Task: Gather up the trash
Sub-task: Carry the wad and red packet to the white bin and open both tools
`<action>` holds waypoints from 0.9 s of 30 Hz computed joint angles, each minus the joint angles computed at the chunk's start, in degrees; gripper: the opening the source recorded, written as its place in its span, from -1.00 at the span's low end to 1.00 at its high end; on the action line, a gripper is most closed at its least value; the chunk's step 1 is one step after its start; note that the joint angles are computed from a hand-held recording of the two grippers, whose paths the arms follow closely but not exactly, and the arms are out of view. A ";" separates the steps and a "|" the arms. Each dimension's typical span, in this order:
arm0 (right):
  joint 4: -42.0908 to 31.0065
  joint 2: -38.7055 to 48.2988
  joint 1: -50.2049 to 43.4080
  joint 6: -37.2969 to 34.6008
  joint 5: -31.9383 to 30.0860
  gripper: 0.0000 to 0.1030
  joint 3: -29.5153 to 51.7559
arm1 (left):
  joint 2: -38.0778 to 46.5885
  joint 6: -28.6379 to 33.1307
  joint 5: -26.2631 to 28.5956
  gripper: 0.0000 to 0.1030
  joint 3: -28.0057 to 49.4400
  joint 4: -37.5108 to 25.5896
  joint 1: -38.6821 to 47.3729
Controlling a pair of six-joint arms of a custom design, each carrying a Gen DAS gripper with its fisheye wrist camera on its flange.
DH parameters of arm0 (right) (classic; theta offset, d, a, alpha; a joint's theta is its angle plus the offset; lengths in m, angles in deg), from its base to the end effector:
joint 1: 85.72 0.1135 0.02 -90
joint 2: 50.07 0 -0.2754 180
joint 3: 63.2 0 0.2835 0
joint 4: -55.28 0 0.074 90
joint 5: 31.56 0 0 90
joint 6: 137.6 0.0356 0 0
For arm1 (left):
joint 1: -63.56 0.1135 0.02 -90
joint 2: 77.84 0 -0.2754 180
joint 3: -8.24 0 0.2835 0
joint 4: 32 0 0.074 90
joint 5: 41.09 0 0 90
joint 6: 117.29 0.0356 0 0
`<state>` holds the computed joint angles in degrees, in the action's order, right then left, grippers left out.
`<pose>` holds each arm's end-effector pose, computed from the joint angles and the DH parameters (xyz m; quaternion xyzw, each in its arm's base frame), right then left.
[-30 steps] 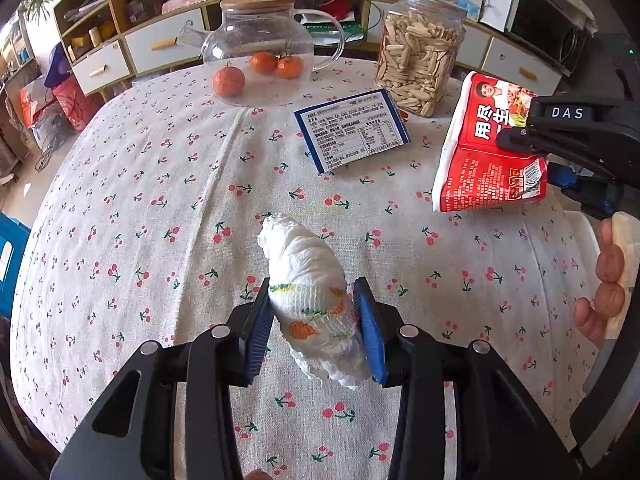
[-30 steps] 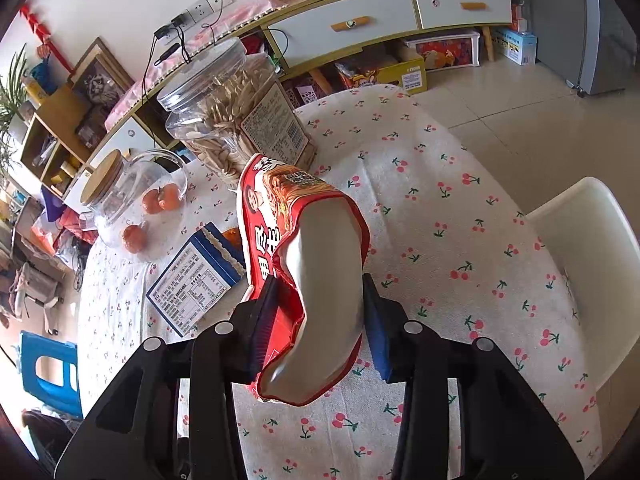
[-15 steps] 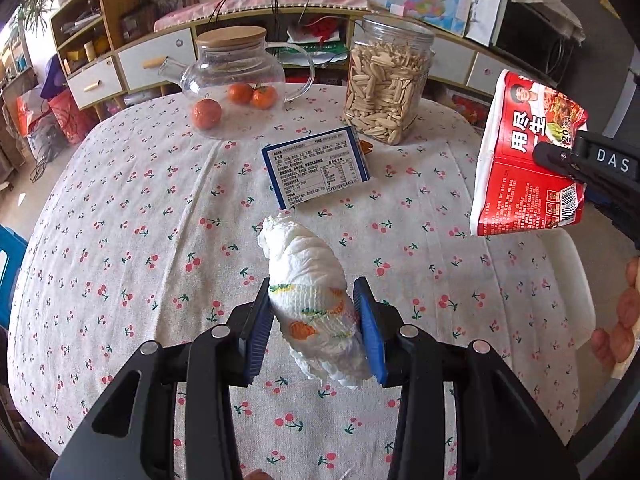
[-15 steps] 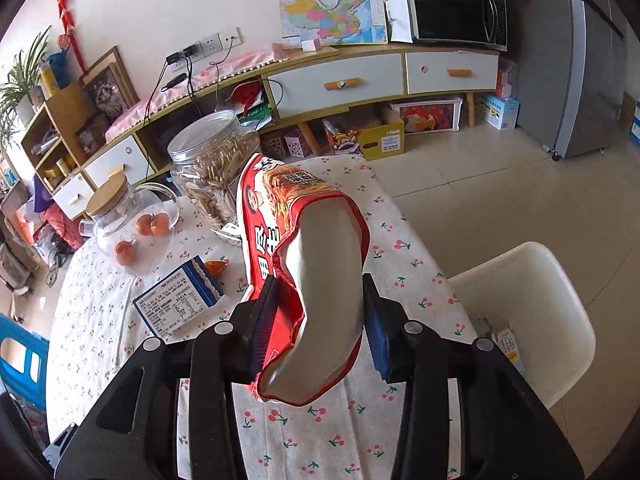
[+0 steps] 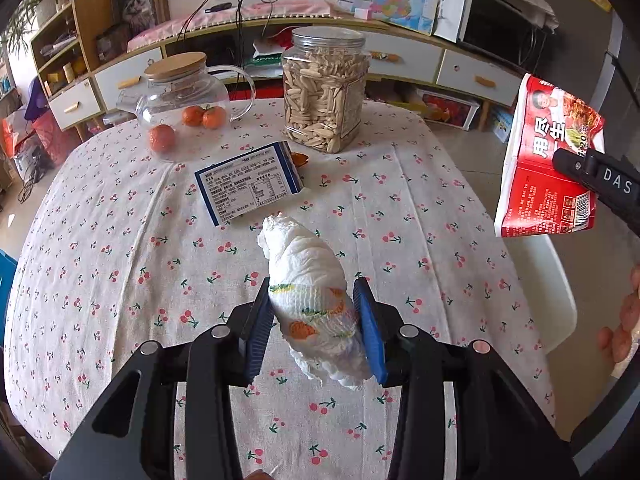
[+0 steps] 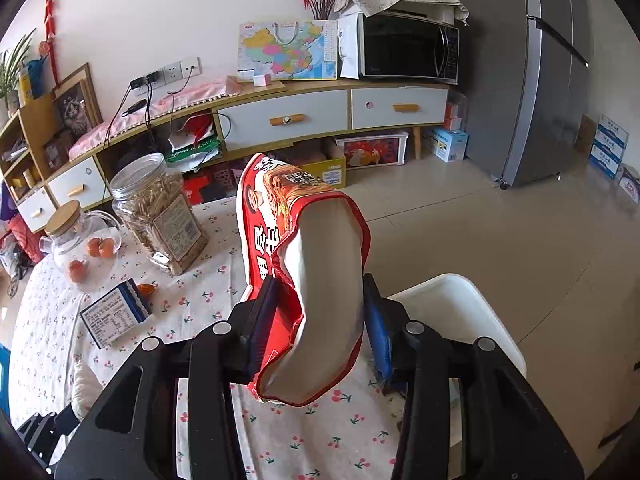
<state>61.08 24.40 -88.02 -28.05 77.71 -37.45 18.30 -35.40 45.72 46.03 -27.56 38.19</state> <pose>0.2115 -0.0203 0.0925 0.2369 0.8748 -0.0927 0.4123 0.2383 -0.1108 0.0575 0.1341 0.9410 -0.0638 0.3041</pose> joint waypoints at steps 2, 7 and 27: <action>0.60 -1.12 -2.78 -2.34 0.03 -0.22 -1.27 | 0.13 -1.19 -0.76 -0.22 0.50 -0.26 -2.19; 3.79 -0.12 -10.69 -7.57 -1.41 -0.21 -3.11 | 1.23 -3.64 -3.82 -0.22 2.06 -0.60 -8.12; 14.01 12.36 -43.09 -24.44 -13.68 0.45 -2.42 | 10.62 -11.46 -8.34 -0.22 15.54 -5.17 -27.28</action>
<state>75.08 36.76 -131.12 -52.48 64.03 -39.88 28.92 -46.86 37.38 61.57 -32.73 10.92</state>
